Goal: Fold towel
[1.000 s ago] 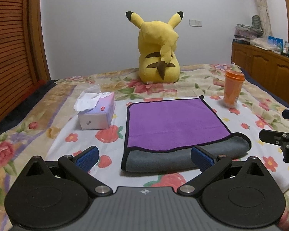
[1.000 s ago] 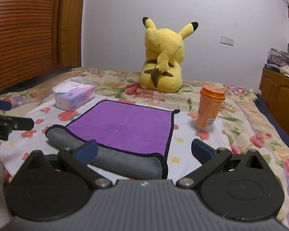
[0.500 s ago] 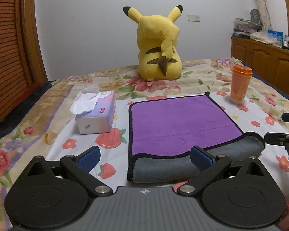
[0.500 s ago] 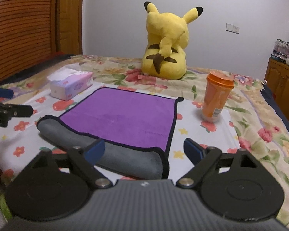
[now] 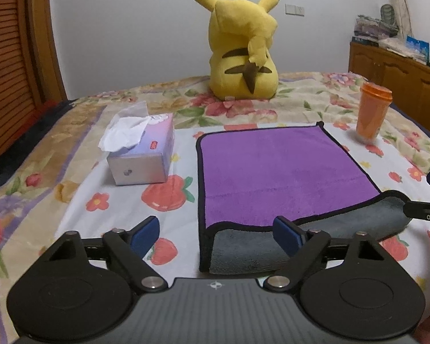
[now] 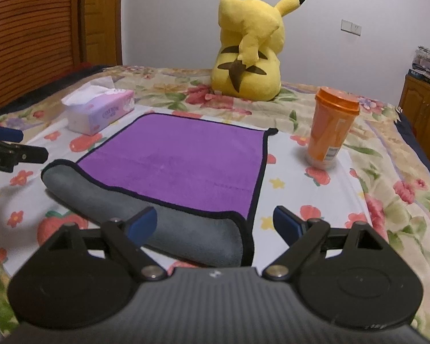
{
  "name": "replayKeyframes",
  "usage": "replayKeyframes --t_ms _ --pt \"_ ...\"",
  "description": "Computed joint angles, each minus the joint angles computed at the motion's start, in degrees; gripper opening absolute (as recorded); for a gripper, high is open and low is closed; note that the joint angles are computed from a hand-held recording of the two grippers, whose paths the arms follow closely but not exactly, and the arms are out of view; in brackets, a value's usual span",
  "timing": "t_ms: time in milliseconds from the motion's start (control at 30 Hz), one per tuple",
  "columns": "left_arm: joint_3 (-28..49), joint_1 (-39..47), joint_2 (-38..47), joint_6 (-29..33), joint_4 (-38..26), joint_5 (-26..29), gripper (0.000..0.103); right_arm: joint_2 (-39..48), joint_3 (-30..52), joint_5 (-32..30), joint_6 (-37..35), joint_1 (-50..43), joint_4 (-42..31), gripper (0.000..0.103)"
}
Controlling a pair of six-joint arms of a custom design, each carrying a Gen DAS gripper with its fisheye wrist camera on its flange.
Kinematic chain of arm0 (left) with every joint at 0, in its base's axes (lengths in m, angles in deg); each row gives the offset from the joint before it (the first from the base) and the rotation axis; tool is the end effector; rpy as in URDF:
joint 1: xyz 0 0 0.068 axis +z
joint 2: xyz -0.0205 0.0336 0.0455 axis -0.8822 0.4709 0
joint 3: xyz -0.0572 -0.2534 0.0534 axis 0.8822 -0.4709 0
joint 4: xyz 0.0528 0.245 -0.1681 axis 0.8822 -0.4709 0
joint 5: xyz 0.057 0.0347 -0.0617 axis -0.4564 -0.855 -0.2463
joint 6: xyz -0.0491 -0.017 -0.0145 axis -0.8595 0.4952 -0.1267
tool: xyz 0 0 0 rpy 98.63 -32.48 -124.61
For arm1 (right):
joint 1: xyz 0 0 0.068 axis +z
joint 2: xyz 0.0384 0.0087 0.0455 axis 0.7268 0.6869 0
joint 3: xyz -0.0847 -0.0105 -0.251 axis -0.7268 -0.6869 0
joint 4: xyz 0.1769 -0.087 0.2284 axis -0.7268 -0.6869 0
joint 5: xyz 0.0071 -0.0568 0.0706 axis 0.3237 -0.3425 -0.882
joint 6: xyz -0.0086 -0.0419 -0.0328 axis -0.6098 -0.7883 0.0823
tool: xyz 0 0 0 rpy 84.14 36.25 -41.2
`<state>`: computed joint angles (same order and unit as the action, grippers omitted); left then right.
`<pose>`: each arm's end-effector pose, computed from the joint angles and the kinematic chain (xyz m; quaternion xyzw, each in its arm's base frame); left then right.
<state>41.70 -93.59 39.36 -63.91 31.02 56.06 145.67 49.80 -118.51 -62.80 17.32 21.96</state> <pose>0.1666 -0.0843 0.0842 0.0241 0.8951 0.0296 0.4442 0.1849 -0.0783 0.0692 -0.1823 0.8643 0.0622 0.4647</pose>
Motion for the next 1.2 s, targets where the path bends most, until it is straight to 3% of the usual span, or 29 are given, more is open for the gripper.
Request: replayKeyframes --t_ms 367,700,1033,1133,1200 --pt "3.3 7.99 13.31 2.67 6.21 9.59 0.057 9.35 4.24 3.28 1.25 2.35 2.54 0.086" --pt "5.65 10.8 21.4 3.01 9.47 13.19 0.05 16.79 8.99 5.71 1.12 4.98 0.43 0.084" --pt "7.26 11.04 25.33 2.69 9.49 14.24 0.045 21.37 14.48 5.2 1.47 4.85 -7.5 0.083" --pt "7.27 11.21 25.36 2.85 9.71 14.76 0.039 21.72 15.25 5.21 0.95 4.96 -9.16 0.078" --pt "7.1 11.05 25.21 3.13 9.9 14.93 0.035 21.43 15.49 4.85 0.57 4.9 -10.22 0.069"
